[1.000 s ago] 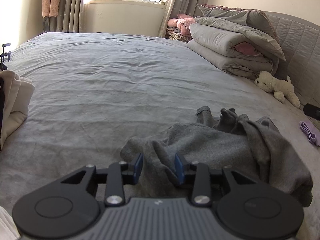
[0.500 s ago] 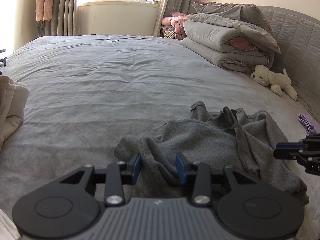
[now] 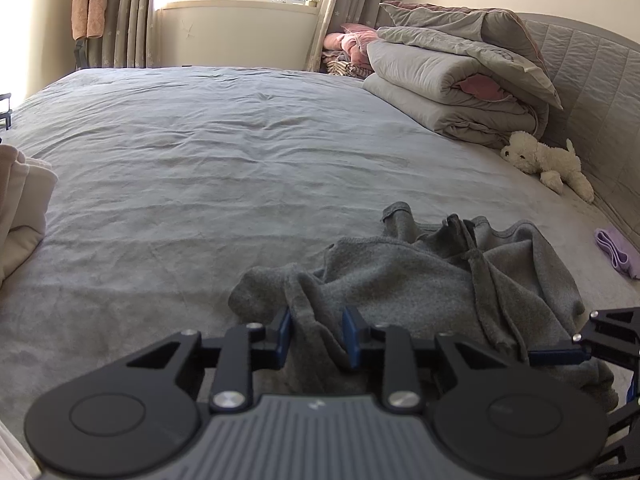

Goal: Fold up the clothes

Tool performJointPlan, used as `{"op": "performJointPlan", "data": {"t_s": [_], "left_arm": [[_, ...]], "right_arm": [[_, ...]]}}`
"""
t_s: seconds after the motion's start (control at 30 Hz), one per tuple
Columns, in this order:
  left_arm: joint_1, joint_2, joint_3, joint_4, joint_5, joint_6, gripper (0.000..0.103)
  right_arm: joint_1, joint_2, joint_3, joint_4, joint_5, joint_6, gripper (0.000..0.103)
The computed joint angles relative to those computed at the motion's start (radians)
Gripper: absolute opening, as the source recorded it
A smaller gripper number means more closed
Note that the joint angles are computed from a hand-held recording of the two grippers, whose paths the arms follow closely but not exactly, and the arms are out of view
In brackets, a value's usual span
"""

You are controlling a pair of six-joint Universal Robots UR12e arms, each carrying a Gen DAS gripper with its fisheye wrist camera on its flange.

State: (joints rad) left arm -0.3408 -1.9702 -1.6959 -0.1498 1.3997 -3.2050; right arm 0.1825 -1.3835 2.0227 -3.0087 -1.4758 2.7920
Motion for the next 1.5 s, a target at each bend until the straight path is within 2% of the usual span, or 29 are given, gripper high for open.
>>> {"op": "performJointPlan", "data": {"t_s": [0.03, 0.1, 0.13, 0.37, 0.47, 0.6, 0.77, 0.83, 0.9, 1.0, 1.07, 1.1, 1.13, 1.2, 1.27, 1.3, 1.4, 1.47, 1.5], "left_arm": [[0.0, 0.0, 0.001, 0.0, 0.001, -0.001, 0.017], [0.001, 0.0, -0.001, 0.007, -0.001, -0.008, 0.013], [0.002, 0.0, -0.002, 0.017, -0.005, -0.017, 0.013], [0.008, 0.002, -0.017, 0.097, -0.055, -0.026, 0.012], [0.003, 0.002, -0.018, 0.107, -0.038, -0.016, 0.011], [0.011, 0.0, -0.015, 0.102, -0.033, -0.038, 0.011], [0.005, -0.001, -0.015, 0.111, -0.023, -0.022, 0.011], [0.006, -0.001, -0.017, 0.128, -0.025, -0.025, 0.011], [0.012, -0.001, -0.022, 0.173, -0.034, -0.057, 0.01], [0.022, -0.004, -0.028, 0.289, -0.031, -0.1, 0.006], [0.023, -0.007, -0.023, 0.324, -0.006, -0.093, 0.004], [0.025, -0.006, -0.019, 0.306, -0.004, -0.094, 0.005], [0.03, -0.005, -0.015, 0.272, -0.013, -0.101, 0.005], [0.036, -0.004, -0.008, 0.207, -0.026, -0.117, 0.006], [0.036, -0.002, -0.006, 0.152, -0.039, -0.128, 0.01], [0.035, -0.001, -0.006, 0.133, -0.048, -0.126, 0.013], [0.025, 0.006, -0.016, 0.121, -0.075, -0.096, 0.027], [0.018, 0.011, -0.024, 0.127, -0.105, -0.063, 0.033], [0.015, 0.013, -0.028, 0.124, -0.118, -0.047, 0.033]], "right_arm": [[-0.003, 0.0, 0.0, -0.01, -0.009, 0.017, 0.027], [-0.013, -0.003, 0.001, -0.034, -0.015, 0.069, 0.017], [-0.017, -0.005, 0.004, -0.059, -0.024, 0.092, 0.016], [-0.041, -0.017, 0.026, -0.216, -0.074, 0.187, 0.013], [-0.051, -0.019, 0.03, -0.236, -0.083, 0.217, 0.009], [-0.069, -0.026, 0.035, -0.259, -0.078, 0.272, 0.009], [-0.065, -0.02, 0.031, -0.241, -0.107, 0.278, 0.01], [-0.068, -0.021, 0.035, -0.261, -0.086, 0.289, 0.009], [-0.079, -0.025, 0.047, -0.325, -0.039, 0.306, 0.009], [-0.105, -0.027, 0.074, -0.504, 0.083, 0.363, 0.002], [-0.132, -0.029, 0.083, -0.594, 0.21, 0.434, 0.002], [-0.139, -0.032, 0.082, -0.59, 0.252, 0.447, 0.002], [-0.138, -0.038, 0.077, -0.545, 0.275, 0.426, 0.002], [-0.118, -0.046, 0.065, -0.424, 0.224, 0.343, 0.002], [-0.103, -0.045, 0.049, -0.301, 0.162, 0.286, 0.008], [-0.095, -0.042, 0.041, -0.26, 0.124, 0.272, 0.014], [-0.076, -0.036, 0.024, -0.167, 0.025, 0.246, 0.016], [-0.074, -0.036, 0.017, -0.105, -0.006, 0.251, 0.031], [-0.075, -0.036, 0.015, -0.076, -0.015, 0.254, 0.059]]}}
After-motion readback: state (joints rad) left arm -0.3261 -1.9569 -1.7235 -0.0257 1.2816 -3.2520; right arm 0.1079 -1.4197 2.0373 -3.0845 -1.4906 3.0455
